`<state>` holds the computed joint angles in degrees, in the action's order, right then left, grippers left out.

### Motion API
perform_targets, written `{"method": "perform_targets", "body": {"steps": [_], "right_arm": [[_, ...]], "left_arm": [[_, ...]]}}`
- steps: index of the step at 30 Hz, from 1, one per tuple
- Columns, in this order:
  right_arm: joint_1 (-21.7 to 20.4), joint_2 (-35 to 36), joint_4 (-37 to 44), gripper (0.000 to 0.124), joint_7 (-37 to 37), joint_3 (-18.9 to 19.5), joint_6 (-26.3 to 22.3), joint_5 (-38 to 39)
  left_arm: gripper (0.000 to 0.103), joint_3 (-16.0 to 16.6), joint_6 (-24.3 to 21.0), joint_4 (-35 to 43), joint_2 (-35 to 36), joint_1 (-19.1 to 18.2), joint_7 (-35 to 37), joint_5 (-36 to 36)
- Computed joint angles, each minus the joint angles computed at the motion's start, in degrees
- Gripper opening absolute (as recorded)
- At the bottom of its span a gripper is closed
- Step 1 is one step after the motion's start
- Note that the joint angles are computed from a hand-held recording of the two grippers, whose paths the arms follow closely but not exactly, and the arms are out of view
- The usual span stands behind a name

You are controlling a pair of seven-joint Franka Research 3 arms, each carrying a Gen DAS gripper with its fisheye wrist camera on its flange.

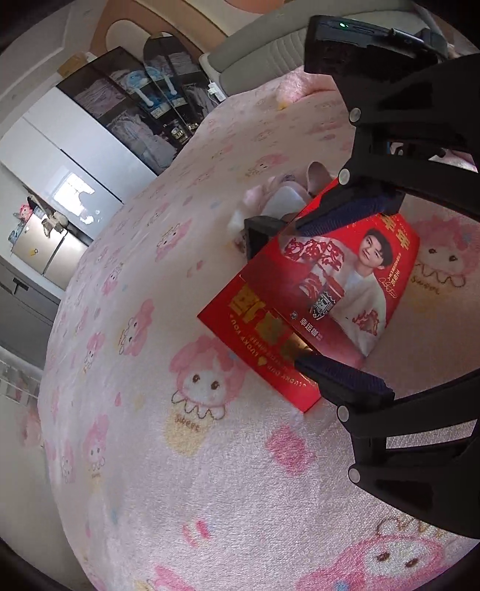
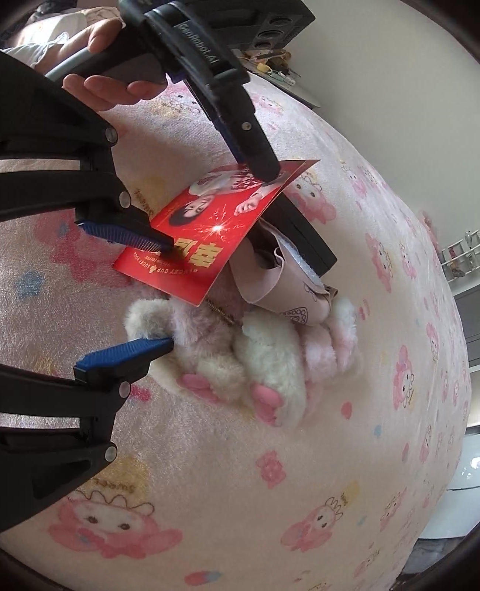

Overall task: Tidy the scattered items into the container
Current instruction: 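Close the left gripper on the red card's edge and lift it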

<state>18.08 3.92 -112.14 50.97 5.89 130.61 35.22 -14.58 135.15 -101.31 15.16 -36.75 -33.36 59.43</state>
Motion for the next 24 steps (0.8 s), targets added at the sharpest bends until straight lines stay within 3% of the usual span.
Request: {"method": "perform_targets", "body": {"steps": [2, 4, 9, 11, 16, 24], "right_arm": [[0.18, -0.66, -0.75, 0.045, 0.47, 0.03, 0.75, -0.77], [0.52, -1.07, -1.44, 0.045, 1.64, 0.07, 1.37, -2.95], [0.95, -0.61, -1.54, 0.045, 1.59, 0.23, 1.69, -4.89], [0.58, -0.01, -0.65, 0.045, 1.23, 0.04, 0.34, -3.22], [-0.4, 1.53, 1.6, 0.045, 2.18, -0.22, -3.14, -0.41], [0.42, -0.12, -0.53, 0.052, -0.01, 0.27, -0.41, -1.88]], "left_arm": [[0.068, -0.11, -5.12, 1.09, -0.19, -0.5, 2.06, -1.25], [0.07, 0.3, -4.71, -1.18, -2.31, 0.35, 0.6, -0.5], [0.074, 0.28, 8.12, -8.84, -6.84, 5.66, -2.72, 2.0], [0.074, -0.1, 10.94, -9.36, -6.66, 6.18, -4.64, 4.11], [0.073, -1.31, 11.01, -7.05, -4.13, 4.46, -5.62, 6.86], [0.068, -0.88, 5.7, 0.03, 0.38, -0.19, -1.87, 3.25]]}}
